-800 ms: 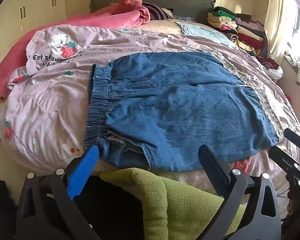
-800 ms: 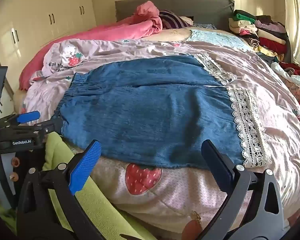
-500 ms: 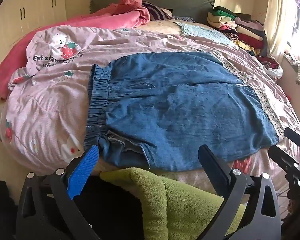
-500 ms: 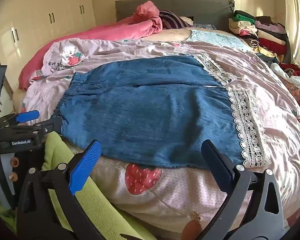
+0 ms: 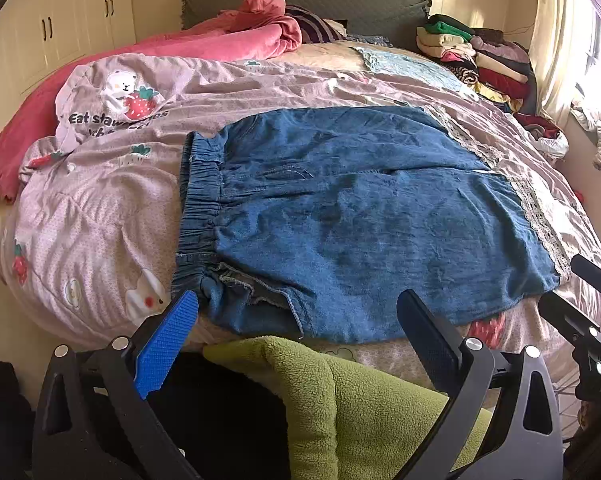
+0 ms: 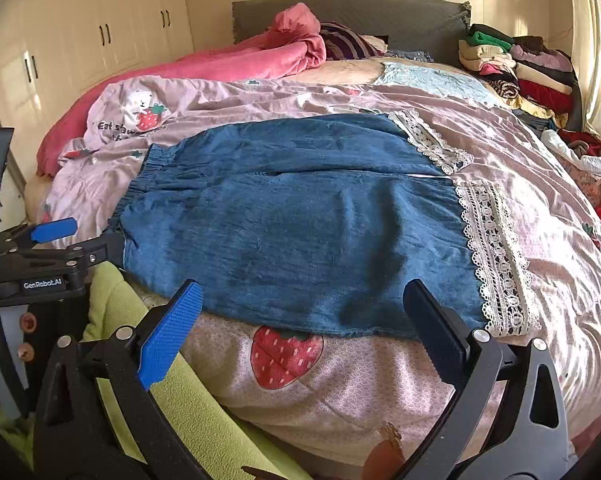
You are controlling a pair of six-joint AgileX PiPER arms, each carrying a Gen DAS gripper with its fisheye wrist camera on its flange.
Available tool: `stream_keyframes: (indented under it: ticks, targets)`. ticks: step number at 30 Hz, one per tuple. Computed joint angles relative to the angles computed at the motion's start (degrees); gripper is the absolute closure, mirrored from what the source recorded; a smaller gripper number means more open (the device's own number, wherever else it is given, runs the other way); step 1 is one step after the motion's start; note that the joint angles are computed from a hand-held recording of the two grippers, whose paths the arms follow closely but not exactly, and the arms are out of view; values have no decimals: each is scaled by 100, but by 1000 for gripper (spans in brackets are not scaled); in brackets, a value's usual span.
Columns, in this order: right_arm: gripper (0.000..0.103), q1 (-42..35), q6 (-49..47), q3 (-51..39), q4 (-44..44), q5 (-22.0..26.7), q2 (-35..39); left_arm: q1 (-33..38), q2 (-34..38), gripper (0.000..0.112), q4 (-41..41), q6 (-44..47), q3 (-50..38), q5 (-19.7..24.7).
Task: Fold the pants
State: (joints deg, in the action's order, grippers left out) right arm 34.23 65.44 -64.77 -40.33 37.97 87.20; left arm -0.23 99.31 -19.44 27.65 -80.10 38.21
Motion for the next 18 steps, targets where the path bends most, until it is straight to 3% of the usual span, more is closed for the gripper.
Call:
stream_keyframes:
  ticks: [18]
  targets:
    - [8, 11, -87, -110, 43, 80, 63, -16, -25, 13, 26, -27, 31, -37]
